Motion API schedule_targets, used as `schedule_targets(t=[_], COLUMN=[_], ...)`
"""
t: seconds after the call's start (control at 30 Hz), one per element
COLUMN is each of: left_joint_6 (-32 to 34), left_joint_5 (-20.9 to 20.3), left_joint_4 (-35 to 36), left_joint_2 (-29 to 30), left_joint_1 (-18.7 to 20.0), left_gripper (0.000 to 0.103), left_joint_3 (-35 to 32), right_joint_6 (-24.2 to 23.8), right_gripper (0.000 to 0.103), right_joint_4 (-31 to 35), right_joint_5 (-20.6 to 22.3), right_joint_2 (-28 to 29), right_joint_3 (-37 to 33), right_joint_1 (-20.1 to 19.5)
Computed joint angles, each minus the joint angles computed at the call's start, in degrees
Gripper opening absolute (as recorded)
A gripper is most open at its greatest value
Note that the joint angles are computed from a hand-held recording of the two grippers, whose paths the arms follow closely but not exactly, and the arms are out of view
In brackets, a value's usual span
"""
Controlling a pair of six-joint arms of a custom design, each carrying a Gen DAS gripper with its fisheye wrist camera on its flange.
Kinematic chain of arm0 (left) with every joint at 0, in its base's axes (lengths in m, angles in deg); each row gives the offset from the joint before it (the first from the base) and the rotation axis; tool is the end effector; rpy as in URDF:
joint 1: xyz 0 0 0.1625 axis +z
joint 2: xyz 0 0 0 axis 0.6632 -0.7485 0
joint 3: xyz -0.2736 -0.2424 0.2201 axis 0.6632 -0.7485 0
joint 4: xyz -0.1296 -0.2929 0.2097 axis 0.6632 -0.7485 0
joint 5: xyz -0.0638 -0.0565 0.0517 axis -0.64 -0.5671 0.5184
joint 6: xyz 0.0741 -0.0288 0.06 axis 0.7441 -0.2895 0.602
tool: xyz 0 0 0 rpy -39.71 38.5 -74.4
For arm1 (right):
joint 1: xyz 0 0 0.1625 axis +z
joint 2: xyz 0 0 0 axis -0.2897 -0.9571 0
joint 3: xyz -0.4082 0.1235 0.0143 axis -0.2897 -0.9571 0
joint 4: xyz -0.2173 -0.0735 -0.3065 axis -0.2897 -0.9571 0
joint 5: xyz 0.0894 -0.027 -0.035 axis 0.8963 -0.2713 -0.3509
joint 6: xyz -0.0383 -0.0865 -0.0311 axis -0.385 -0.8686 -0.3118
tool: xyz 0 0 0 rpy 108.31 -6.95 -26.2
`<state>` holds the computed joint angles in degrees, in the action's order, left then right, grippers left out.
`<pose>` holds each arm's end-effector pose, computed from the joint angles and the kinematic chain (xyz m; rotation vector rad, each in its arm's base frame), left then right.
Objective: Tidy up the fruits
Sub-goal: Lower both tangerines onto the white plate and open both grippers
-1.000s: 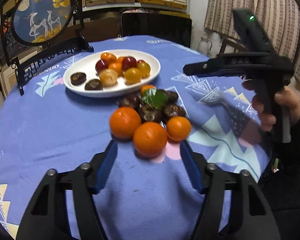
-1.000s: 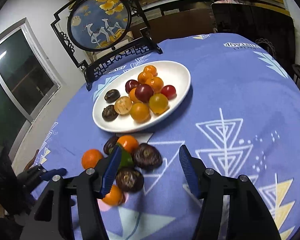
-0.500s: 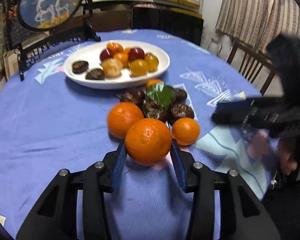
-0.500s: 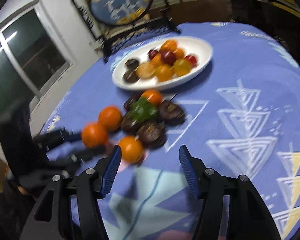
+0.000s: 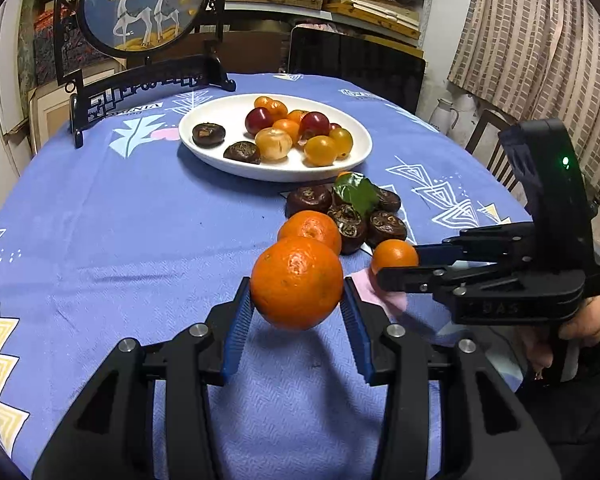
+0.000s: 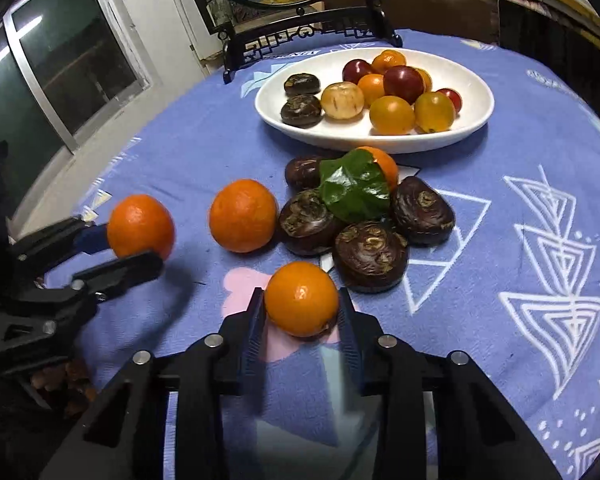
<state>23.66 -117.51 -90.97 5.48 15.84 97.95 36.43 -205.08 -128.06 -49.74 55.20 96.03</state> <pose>-0.2112 -0.6320 -0.0433 1.3063 2.5028 -0.4925 -0.0050 -0.5676 0.1665 0.1527 -2.5265 0.7541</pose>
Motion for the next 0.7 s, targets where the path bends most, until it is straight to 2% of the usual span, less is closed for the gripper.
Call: schedule_targets(t=[0.07,0.2,0.33,0.47,0.57,0.7], left_joint_6=[0.02,0.04,-0.30,-1.27,-2.47,-3.77], left_joint_5=[-0.18,-1.29,-1.87,-2.83,-3.11,-1.13], left_joint_4=[-0.33,0.22,4.04,9.02,15.27,25.62], left_joint_2=[-0.13,-0.24,1.14,4.82,9.57,18.64], left_joint_1=[-0.01,0.15,0.17,0.36,0.59,0.92], left_gripper=[0.043,0.043,0.043,0.043,0.043,0.043], left_joint_3=[0.06,-1.14,-6.62,-16.61,-27.46,-45.47], right_joint_6=[0.46,1.12,0.83,1.38,1.02,2.28], right_gripper=[0.036,0.036,0.036,0.036,0.036,0.036], right_joint_4=[-0.89,-0.13,0.37,4.08,6.15,8.65], right_joint_5=[0.38,6.06,7.23,6.85,5.79,2.44], right_joint_2=[-0.66,-4.74,-7.70,-7.69,-5.55,-0.09], right_joint_3=[0.66,2.71,0.90,-5.81,-12.11,-22.84], right_joint_1=[-0.12,-1.20,-1.34,-1.54,-1.79,-2.90])
